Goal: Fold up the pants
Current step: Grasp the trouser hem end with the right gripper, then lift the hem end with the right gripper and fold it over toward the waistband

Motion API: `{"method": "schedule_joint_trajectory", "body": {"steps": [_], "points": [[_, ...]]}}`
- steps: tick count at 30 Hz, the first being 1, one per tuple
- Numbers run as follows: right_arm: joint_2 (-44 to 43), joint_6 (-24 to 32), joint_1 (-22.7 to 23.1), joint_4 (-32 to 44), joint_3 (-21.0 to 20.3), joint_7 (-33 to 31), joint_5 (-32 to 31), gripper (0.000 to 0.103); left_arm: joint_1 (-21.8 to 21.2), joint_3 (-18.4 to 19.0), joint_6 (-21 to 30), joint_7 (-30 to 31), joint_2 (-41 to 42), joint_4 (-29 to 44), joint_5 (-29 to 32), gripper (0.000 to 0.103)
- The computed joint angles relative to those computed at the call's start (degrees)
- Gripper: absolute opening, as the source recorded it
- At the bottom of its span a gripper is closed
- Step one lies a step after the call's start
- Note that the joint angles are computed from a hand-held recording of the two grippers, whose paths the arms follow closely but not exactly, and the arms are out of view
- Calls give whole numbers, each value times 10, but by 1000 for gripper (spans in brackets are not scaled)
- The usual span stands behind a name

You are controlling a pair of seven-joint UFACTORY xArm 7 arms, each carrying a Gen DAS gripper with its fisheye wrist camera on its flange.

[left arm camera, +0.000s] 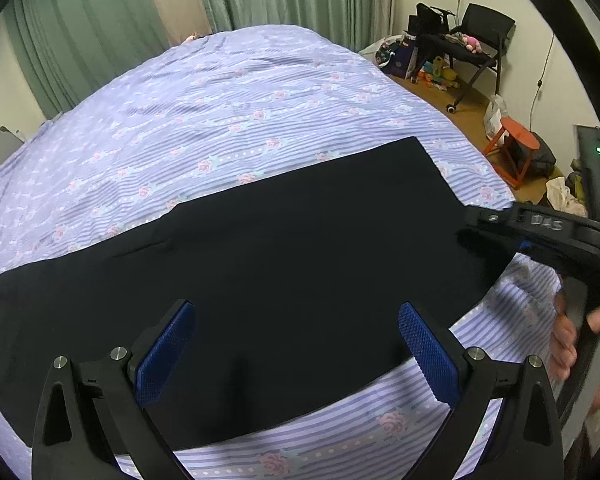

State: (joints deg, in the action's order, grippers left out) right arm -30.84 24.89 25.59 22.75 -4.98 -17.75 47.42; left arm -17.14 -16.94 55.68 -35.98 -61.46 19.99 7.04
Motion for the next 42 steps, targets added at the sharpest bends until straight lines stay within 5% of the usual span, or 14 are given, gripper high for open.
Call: {"method": "schedule_joint_trajectory", "body": {"steps": [3,10,15,19,26,27,30,34,36,42], "points": [[54,47,-3,38,-24,-36,-3,47,1,-2,-6,1,7,3,3,103],[148,159,-21,116,-55,-137,111,46,10,8,-15,-10,21,7,-5,103],[131,157,-51,117,-14,-147,116,32,7,8,-12,-8,15,8,-5,103],[120,154,-72,129,7,-181,147,32,9,6,-8,-8,13,8,-3,103],[169,169,-100,165,57,-164,77,29,4,7,4,-14,4,9,-11,103],[164,157,-101,159,61,-156,77,17,4,5,6,-12,3,9,-9,103],[148,123,-114,154,95,-37,-27,11,6,5,9,-12,3,10,-7,103],[29,51,-113,107,135,77,-175,8,6,14,9,-4,-17,6,-6,103],[39,61,-152,115,171,122,-252,8,11,11,18,1,-20,7,0,103],[85,109,-125,139,123,185,-264,8,26,25,57,3,-48,9,-7,103]]}}
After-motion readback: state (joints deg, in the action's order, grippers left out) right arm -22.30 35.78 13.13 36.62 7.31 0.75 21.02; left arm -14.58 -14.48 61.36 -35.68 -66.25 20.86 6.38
